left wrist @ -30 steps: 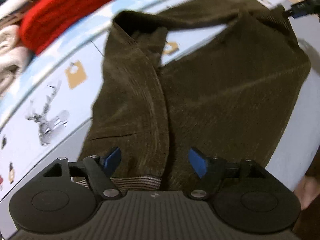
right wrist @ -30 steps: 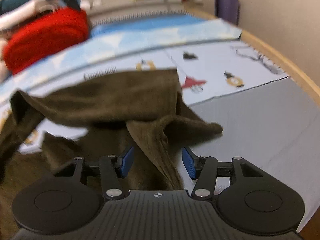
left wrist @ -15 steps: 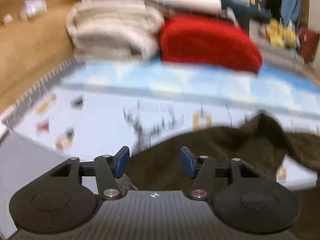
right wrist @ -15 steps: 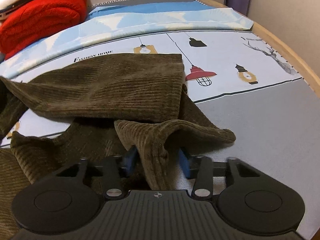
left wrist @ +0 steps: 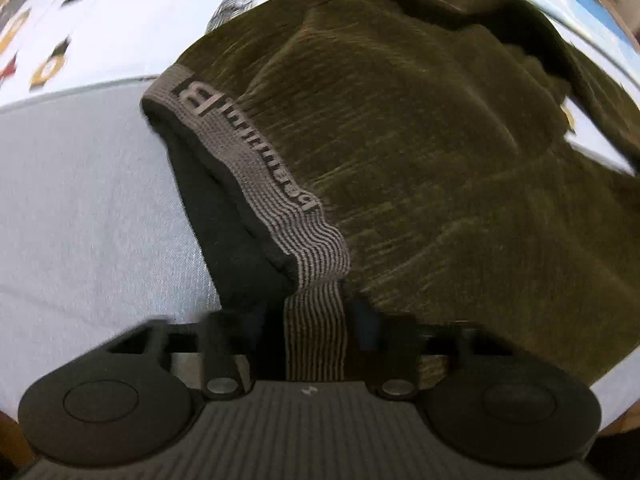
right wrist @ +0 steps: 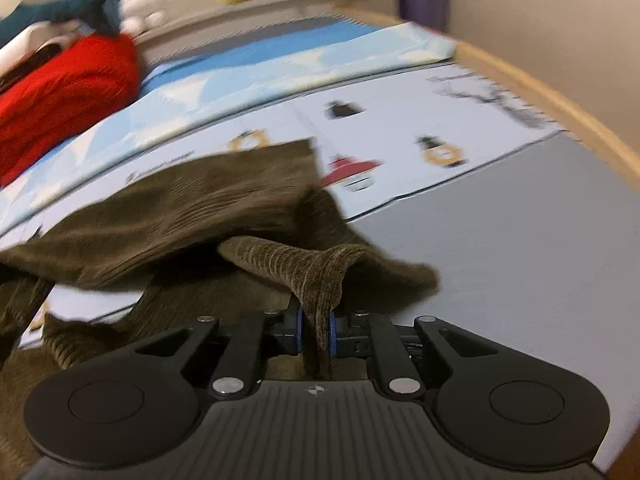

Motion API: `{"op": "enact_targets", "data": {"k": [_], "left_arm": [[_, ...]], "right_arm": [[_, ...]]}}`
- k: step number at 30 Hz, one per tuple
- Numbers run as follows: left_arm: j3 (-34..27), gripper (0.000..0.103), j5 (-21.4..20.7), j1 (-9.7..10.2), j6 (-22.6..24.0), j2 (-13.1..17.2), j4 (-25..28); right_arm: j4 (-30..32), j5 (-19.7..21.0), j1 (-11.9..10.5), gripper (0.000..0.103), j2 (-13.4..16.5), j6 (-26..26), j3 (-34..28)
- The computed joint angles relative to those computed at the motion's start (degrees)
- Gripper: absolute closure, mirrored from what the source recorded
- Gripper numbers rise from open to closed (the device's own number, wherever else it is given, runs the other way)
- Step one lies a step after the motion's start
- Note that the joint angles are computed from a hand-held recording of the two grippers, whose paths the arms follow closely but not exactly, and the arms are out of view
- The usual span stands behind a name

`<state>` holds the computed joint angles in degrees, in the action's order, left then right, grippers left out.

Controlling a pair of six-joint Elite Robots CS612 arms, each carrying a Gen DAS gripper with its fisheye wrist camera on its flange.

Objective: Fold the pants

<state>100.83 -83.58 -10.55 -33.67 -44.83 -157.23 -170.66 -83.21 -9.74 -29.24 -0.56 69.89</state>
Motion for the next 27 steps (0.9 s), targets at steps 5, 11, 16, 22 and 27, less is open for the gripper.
{"op": "enact_targets", "data": {"k": [5, 11, 16, 22, 27], "left_arm": [[1.9, 0.082, 10.4, -2.41, 6.0, -1.3, -1.3], [3.7, 0.084, 21.6, -2.41, -3.0, -3.0, 2.7], [4.1, 0.038, 15.9, -1.82, -2.0, -3.4, 0.5], [1.4, 0.036, 8.8, -0.16, -6.2, -2.2, 6.2], [1.8, 0.040, 6.4, 0.67, -7.4, -2.5, 6.8]], "right_arm": [[10.6, -7.5, -2.0, 0.093, -1.8, 12.4, 0.9], [33.8, 17.5, -6.5, 0.086, -2.1, -0.2, -0.5], [22.5, 19.6, -9.6, 0.073, -1.5, 15.2, 1.5], [20.2, 13.3, -10.8, 0.070, 0.0, 28.2, 0.8], [18.3, 11.0, -10.3, 0.070, 0.5, 29.9, 0.6]]}}
